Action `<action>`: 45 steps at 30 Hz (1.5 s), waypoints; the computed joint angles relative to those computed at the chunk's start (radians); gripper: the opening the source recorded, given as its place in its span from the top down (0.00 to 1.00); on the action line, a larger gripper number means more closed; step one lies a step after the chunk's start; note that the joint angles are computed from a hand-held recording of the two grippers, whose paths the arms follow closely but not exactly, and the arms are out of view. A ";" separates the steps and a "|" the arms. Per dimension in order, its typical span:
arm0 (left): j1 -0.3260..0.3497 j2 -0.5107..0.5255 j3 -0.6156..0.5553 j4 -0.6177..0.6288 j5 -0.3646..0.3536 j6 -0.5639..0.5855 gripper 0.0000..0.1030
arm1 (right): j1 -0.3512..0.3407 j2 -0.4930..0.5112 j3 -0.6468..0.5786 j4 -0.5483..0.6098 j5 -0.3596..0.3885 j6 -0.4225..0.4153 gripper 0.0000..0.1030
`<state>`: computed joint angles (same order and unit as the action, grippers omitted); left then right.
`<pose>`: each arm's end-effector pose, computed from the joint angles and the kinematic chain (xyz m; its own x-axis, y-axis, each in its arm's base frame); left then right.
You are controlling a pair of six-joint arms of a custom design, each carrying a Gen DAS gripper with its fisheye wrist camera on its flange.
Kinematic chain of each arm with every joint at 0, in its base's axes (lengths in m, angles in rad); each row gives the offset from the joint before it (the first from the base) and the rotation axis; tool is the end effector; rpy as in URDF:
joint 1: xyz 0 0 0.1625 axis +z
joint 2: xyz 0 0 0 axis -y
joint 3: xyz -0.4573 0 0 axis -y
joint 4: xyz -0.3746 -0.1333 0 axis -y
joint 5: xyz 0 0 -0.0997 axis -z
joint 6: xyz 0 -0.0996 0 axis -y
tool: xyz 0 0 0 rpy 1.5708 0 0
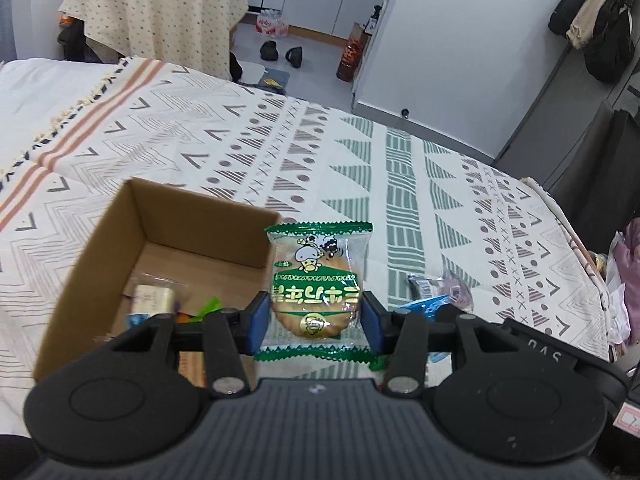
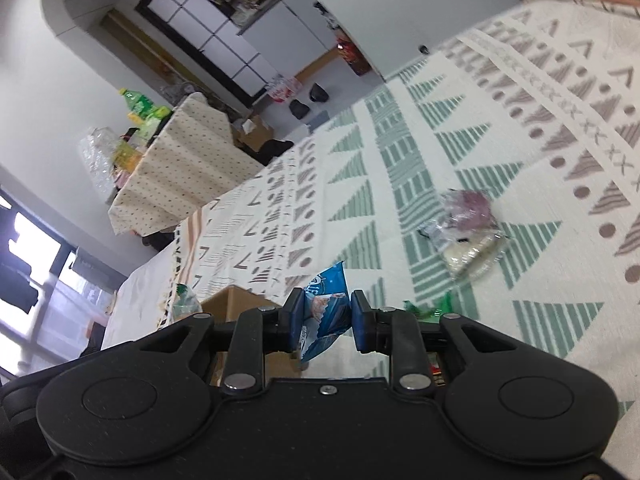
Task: Organize snacks
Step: 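Carry the biscuit and blue packet into the box and release both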
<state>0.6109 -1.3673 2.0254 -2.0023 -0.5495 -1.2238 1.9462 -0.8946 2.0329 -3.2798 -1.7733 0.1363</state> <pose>-0.2633 -0.4508 0.3082 -0.7991 -0.3428 -0.4939 0.1373 0.6957 -0.7051 0.3180 -0.4979 0.1508 -0.9843 -0.1493 0.0943 -0.1764 0.8107 -0.5582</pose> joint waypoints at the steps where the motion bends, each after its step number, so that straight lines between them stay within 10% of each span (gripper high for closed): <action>1: -0.002 -0.010 0.001 0.012 -0.001 -0.011 0.54 | 0.007 0.002 -0.001 -0.002 0.000 -0.005 0.76; 33: 0.040 -0.238 0.023 0.341 0.014 -0.286 0.54 | 0.103 0.123 -0.051 -0.026 0.069 -0.081 0.76; 45: 0.051 -0.256 -0.001 0.435 0.010 -0.348 0.30 | 0.109 0.123 -0.054 -0.026 0.068 -0.072 0.58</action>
<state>0.6624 -1.6231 2.0243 -1.5677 -0.5390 -1.5716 2.0555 -0.7716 1.9793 -3.3056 -1.7057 0.0643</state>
